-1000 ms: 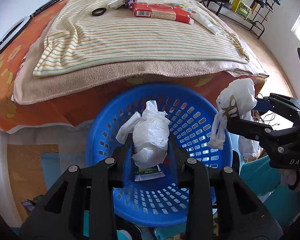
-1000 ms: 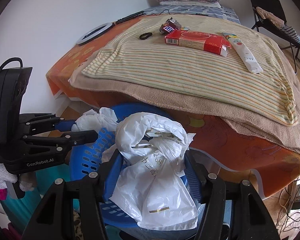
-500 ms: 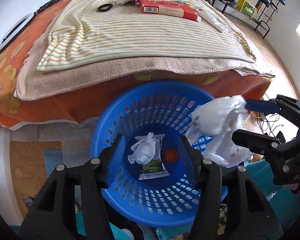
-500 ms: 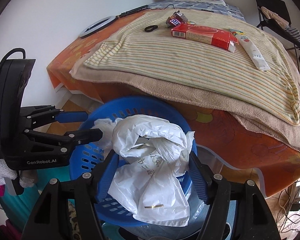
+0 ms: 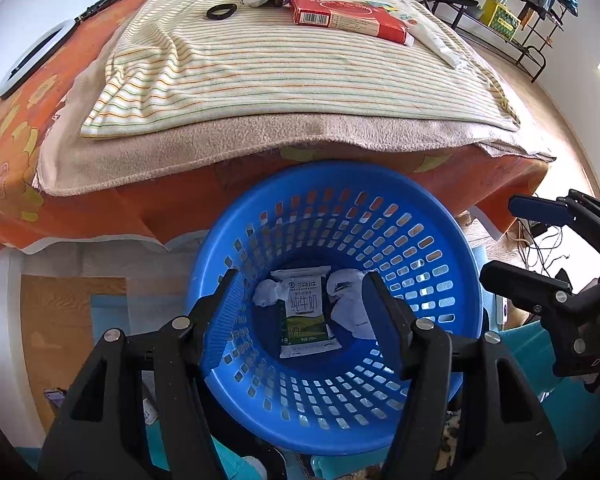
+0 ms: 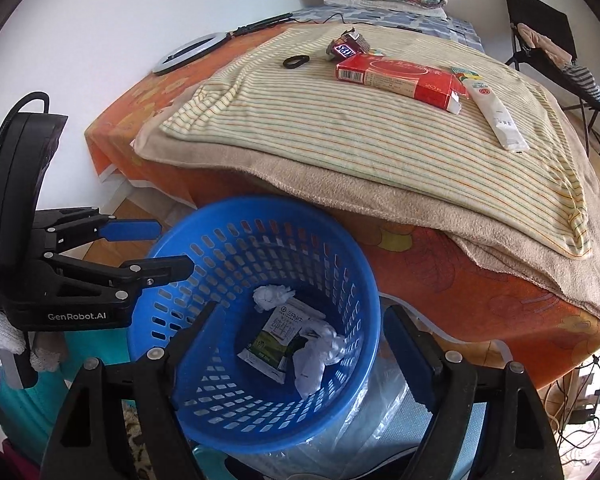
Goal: Collect trash
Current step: 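Open left tool releasing the tissue into the basket while right tool releases the bag, then move left tool toward the red medicine box while right tool approaches the white tube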
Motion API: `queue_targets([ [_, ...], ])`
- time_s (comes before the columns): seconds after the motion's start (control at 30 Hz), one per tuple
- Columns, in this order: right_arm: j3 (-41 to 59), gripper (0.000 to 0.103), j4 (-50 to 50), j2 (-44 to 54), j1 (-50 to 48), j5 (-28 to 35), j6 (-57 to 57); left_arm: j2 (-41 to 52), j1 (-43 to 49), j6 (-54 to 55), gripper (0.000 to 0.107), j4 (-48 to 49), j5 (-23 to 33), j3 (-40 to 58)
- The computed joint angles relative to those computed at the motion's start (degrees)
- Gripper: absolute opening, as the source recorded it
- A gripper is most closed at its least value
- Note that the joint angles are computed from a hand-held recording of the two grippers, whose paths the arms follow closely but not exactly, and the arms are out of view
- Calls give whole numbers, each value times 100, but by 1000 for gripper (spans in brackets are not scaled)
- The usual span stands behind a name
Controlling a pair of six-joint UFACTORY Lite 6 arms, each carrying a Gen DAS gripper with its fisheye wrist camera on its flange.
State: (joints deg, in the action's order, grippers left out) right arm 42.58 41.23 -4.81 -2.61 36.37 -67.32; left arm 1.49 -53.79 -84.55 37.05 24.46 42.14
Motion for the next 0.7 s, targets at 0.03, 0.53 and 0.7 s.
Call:
queue_targets([
  [0.03, 16, 84, -6, -2, -8, 4, 12, 2, 16, 52, 64, -48, -10, 11],
  [0.53, 1530, 95, -425, 902, -461, 408, 882, -51, 833, 1793, 74, -950, 107, 925],
  [0.7, 2048, 95, -62, 1239, -668, 417, 591, 141, 1327, 2546, 74, -1171, 271, 1547],
])
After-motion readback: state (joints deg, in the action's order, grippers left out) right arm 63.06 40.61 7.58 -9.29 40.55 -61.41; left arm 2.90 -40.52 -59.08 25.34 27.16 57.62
